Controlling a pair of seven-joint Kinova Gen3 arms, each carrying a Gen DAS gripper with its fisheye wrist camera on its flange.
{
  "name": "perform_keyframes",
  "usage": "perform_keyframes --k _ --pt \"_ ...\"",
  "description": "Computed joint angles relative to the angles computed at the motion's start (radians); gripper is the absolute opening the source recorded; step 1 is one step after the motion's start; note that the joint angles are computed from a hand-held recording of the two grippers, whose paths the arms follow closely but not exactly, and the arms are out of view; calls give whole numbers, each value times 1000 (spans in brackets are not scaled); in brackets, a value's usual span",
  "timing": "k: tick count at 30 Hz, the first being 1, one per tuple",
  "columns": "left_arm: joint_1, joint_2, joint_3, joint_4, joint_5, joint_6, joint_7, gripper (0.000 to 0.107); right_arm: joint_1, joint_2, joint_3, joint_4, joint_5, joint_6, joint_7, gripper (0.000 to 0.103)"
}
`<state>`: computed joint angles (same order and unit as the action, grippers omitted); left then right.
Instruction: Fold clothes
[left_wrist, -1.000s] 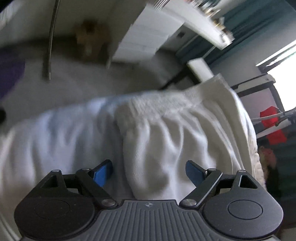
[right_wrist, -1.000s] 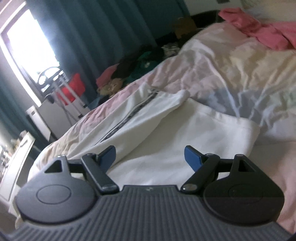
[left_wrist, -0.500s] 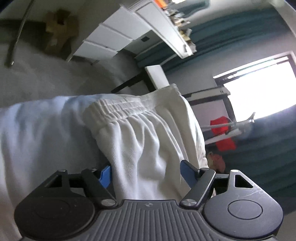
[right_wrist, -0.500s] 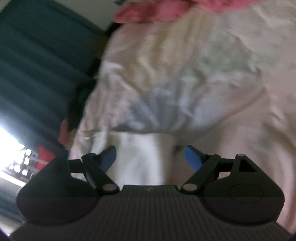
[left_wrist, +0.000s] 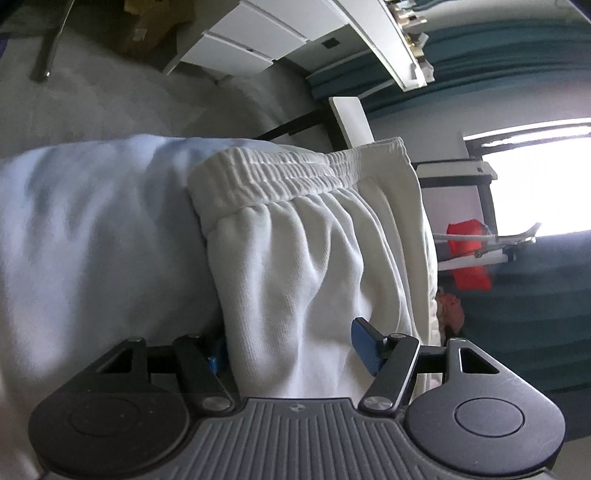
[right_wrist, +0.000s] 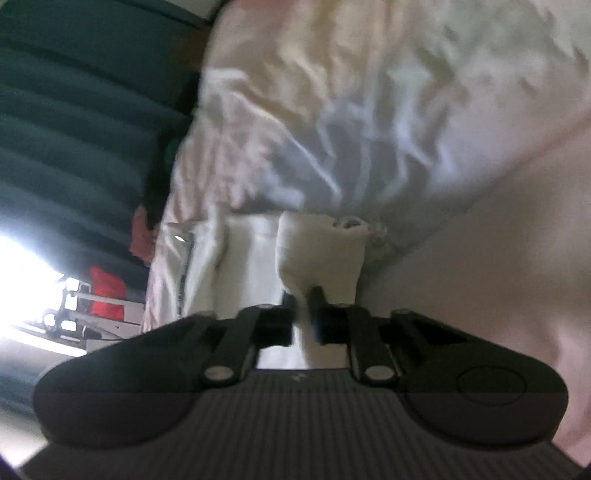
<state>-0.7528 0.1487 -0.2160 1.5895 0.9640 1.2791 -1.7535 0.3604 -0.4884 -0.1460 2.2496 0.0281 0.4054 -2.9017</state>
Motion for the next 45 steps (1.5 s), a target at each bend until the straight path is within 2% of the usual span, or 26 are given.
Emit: perform_keyframes --k 3,4,9,12,13,14,15,17,19,21,24,26,29,31,34,40,45 --pt "-2 -3 -1 -4 0 8 -2 67 59 -31 -57 7 36 -37 -16 7" --pt "-3 -3 -2 -2 4 9 -3 62 71 -34 -66 8 37 -41 -21 6" --pt "-15 10 1 13 58 6 -17 39 41 8 -21 -11 10 18 -21 9" --pt "-27 7 -5 30 76 12 -23 31 17 36 11 -42 -7 111 -40 10" --pt "-27 6 -7 34 76 8 -15 30 7 49 22 -53 -12 138 -45 15" --pt "-25 8 -7 34 74 4 -2 30 -7 53 34 -55 -13 148 -55 26" --pt "-21 11 -6 30 66 4 15 30 -19 57 45 -55 -16 154 -63 31" --pt "-15 19 -2 19 47 4 42 31 -44 58 66 -44 -21 138 -68 45" --pt "-12 25 4 13 38 3 50 37 -55 53 65 -34 -12 111 -69 50" --pt "-11 29 10 7 35 5 48 41 -62 54 56 -25 -2 78 -66 50" --pt "-5 33 19 0 28 0 45 42 -32 69 12 -29 26 56 -88 46" --pt "-3 35 22 -1 28 -4 36 42 1 74 -21 -32 52 50 -119 18" --pt "-3 39 26 1 32 -5 19 33 44 82 -76 -42 110 72 -171 7" --pt "-7 39 23 6 34 -6 25 16 69 74 -107 -34 143 65 -221 6" --pt "-11 35 22 15 38 -9 20 11 103 45 -143 -20 183 45 -281 6" --pt "-6 -29 9 55 99 -49 -127 7 147 -36 -189 -1 228 33 -311 5" --pt "-12 -72 -35 127 214 -50 -194 7 272 -127 -326 -22 263 76 -344 5"
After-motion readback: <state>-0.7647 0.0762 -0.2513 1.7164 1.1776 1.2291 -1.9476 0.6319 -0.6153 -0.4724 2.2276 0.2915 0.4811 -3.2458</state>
